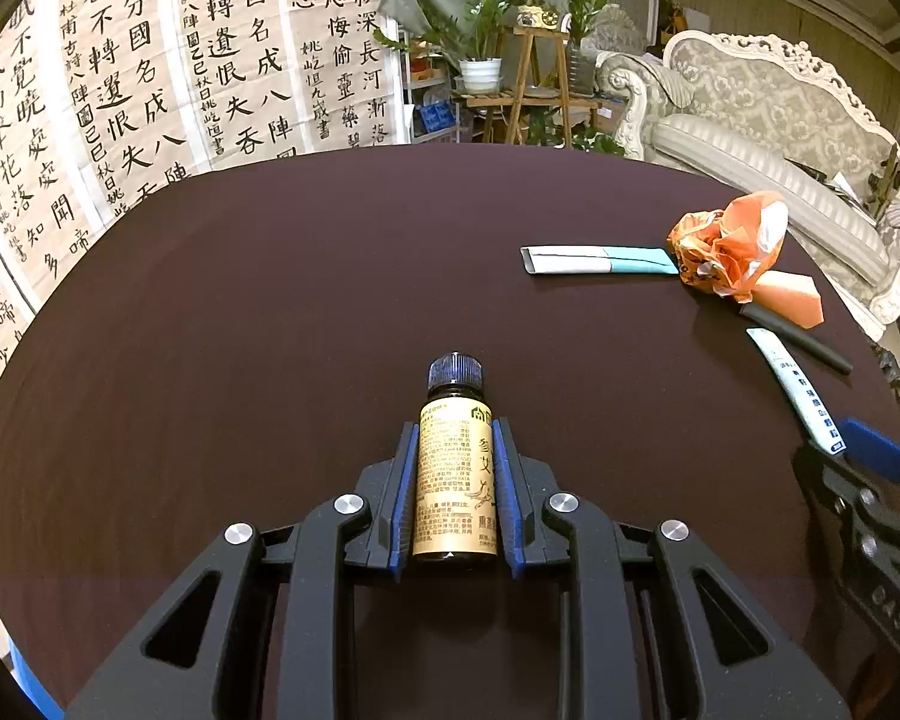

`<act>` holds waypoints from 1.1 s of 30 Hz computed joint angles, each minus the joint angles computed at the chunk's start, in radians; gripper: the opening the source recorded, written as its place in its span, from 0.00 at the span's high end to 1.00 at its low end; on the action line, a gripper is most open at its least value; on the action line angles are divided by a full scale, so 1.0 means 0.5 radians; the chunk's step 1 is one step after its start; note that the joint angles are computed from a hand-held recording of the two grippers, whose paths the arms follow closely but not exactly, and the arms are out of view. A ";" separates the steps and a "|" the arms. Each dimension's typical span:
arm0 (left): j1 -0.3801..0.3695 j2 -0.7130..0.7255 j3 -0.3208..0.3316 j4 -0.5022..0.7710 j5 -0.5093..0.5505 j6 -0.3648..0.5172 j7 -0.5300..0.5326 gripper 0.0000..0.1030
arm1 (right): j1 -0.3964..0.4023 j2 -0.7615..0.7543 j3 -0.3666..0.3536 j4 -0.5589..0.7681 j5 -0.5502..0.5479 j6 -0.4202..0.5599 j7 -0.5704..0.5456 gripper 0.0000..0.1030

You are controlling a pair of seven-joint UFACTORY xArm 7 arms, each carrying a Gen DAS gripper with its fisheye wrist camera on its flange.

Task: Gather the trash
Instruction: 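Grasp the white tube with the right tool, then carry the bottle and white tube over the bin and open both tools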

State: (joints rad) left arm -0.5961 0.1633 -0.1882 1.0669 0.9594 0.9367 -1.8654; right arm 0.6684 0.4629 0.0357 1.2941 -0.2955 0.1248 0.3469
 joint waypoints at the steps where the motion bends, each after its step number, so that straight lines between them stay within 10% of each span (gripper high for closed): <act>1: 0.000 0.001 0.000 0.001 0.000 -0.002 -0.001 0.76 | -0.004 0.015 0.004 0.024 0.006 0.010 -0.003 0.57; 8: 0.022 -0.037 0.001 -0.039 0.004 -0.057 -0.017 0.76 | 0.033 0.107 -0.036 0.183 -0.018 0.099 0.033 0.81; 20: 0.044 -0.065 -0.002 -0.074 0.024 -0.105 -0.047 0.76 | 0.017 0.036 -0.033 0.062 0.002 -0.059 0.040 0.86; 33: -0.062 -0.039 -0.086 0.057 0.341 0.023 -0.240 0.76 | 0.452 -0.322 -0.643 -0.472 0.037 -0.518 0.178 0.86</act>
State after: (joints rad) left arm -0.6272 0.1440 -0.2314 1.0953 1.1298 0.9483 -1.9854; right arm 0.8946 0.3019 -0.2858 1.0580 -0.2771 -0.1343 0.4361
